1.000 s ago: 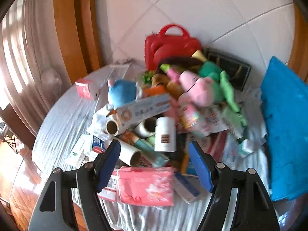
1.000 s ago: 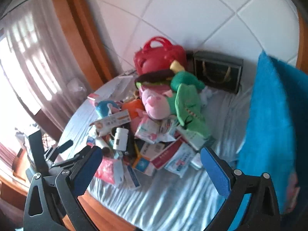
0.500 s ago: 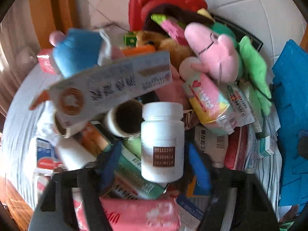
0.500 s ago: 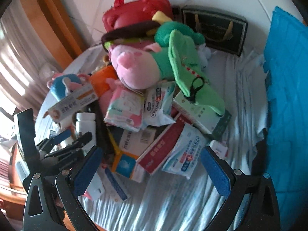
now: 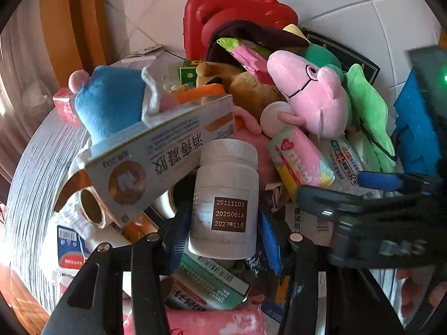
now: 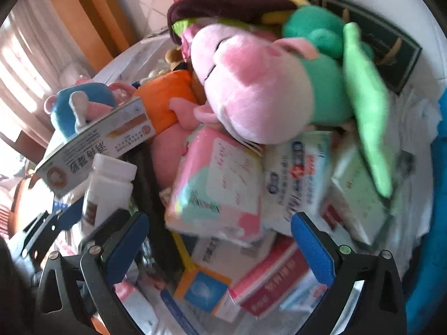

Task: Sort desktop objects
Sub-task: 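Move left gripper to white pill bottle while right moves to pink Kotex pack, then grasp white pill bottle with left gripper while right grasps pink Kotex pack, then carry pill bottle with left gripper while right carries Kotex pack over crate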

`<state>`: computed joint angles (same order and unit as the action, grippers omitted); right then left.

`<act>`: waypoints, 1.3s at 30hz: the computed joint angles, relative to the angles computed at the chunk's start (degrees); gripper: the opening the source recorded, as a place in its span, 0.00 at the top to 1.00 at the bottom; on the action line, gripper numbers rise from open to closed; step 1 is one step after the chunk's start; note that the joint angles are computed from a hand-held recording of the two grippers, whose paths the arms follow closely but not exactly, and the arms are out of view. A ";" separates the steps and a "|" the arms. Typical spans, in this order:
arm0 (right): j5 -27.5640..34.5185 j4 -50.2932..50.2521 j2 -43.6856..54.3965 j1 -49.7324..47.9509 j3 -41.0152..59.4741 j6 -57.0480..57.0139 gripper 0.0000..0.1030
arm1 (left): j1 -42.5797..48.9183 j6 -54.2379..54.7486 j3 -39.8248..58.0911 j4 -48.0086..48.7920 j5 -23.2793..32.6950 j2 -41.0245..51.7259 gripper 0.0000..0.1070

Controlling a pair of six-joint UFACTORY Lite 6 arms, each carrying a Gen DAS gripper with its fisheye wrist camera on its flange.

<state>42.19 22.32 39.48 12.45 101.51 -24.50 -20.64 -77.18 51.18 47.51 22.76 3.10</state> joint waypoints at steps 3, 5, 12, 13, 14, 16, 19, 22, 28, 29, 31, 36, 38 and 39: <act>2.31 -1.82 5.97 0.85 6.75 2.60 0.05 | 1.26 3.96 1.82 -2.93 -0.74 1.36 0.56; 4.00 -0.29 7.63 0.37 8.69 2.03 0.36 | 0.50 3.65 2.37 -2.31 0.09 1.91 0.56; 0.34 3.66 -5.13 -2.40 -5.80 -4.32 0.41 | -3.04 2.51 -0.26 -2.14 3.28 -5.14 0.57; -0.25 4.80 -8.55 -3.24 -8.83 -5.79 0.41 | -4.34 1.88 0.00 -1.59 4.71 -6.54 0.57; -0.51 5.20 -10.85 -3.81 -10.63 -6.55 0.41 | -5.18 1.81 0.45 -1.50 5.75 -7.19 0.57; -0.61 6.23 -16.31 -5.39 -14.18 -8.15 0.41 | -7.37 1.89 1.87 -1.58 8.20 -8.70 0.57; -0.05 7.27 -22.87 -7.88 -17.36 -9.52 0.41 | -10.76 0.78 4.27 -0.63 11.88 -10.20 0.57; 1.23 7.34 -28.00 -10.56 -18.07 -9.74 0.41 | -14.10 -0.10 6.58 0.68 15.12 -11.47 0.57; 4.98 6.40 -32.89 -14.57 -12.39 -6.97 0.41 | -21.48 -0.82 15.30 3.36 21.31 -9.99 0.57; 5.93 6.42 -34.03 -15.87 -11.73 -7.14 0.41 | -22.76 -1.22 17.04 3.99 22.25 -9.16 0.57; 8.09 7.39 -36.36 -19.38 -10.48 -8.63 0.41 | -25.99 -1.21 21.81 5.30 25.03 -7.05 0.57; 13.85 10.07 -40.07 -28.73 -5.50 -11.84 0.41 | -31.39 0.91 33.09 6.10 28.61 -1.22 0.57; 16.51 12.53 -40.88 -33.45 -3.82 -14.17 0.41 | -33.99 2.27 39.68 6.54 30.37 2.63 0.57; 18.18 13.65 -40.79 -35.98 -2.30 -15.14 0.41 | -34.84 2.97 42.21 6.56 30.84 4.14 0.57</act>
